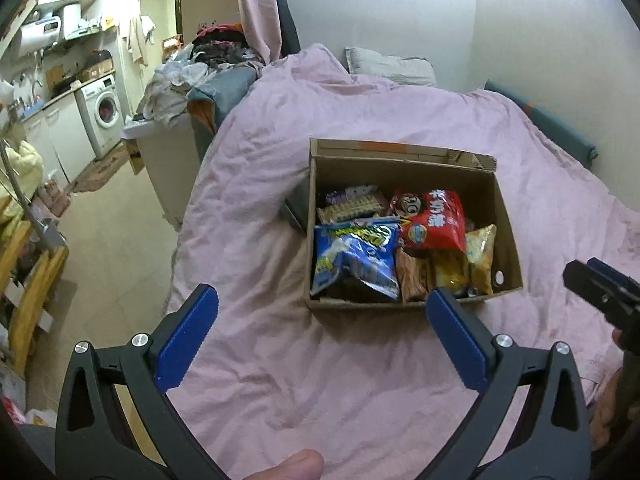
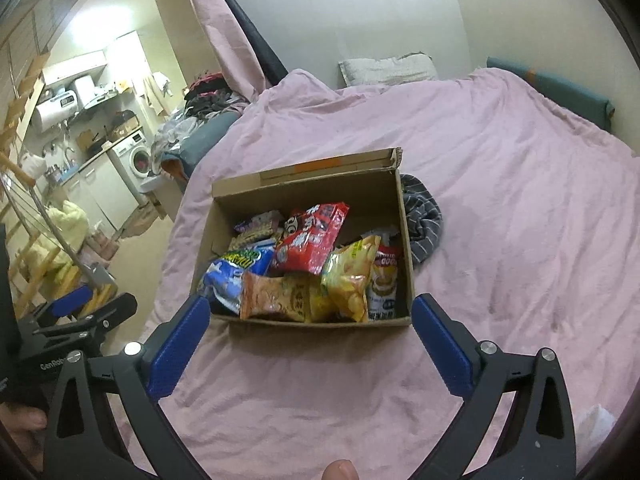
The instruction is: Organize snacks
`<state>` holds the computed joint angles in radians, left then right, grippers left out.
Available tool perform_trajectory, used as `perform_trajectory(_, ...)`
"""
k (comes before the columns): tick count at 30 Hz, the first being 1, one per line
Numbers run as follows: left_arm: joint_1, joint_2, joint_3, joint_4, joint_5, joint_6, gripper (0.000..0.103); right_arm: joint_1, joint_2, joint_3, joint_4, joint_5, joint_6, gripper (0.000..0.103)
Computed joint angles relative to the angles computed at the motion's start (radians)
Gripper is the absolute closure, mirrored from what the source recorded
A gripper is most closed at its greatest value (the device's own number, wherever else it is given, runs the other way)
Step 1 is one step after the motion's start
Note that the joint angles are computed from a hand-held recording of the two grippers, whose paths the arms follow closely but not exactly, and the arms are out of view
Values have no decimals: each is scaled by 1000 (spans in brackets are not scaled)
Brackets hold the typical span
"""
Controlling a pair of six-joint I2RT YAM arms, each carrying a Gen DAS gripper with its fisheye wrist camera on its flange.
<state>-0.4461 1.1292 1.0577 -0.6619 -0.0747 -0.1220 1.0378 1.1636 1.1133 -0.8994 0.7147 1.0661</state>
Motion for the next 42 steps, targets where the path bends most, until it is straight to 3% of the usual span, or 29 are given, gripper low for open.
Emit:
perform_trajectory(17, 22, 7, -45, 56, 5, -25, 0, 2, 77, -6, 21, 24, 6, 0)
perform_trajectory(42, 30, 20, -27, 26, 49, -36, 0, 1, 120, 22, -17, 38, 11, 0)
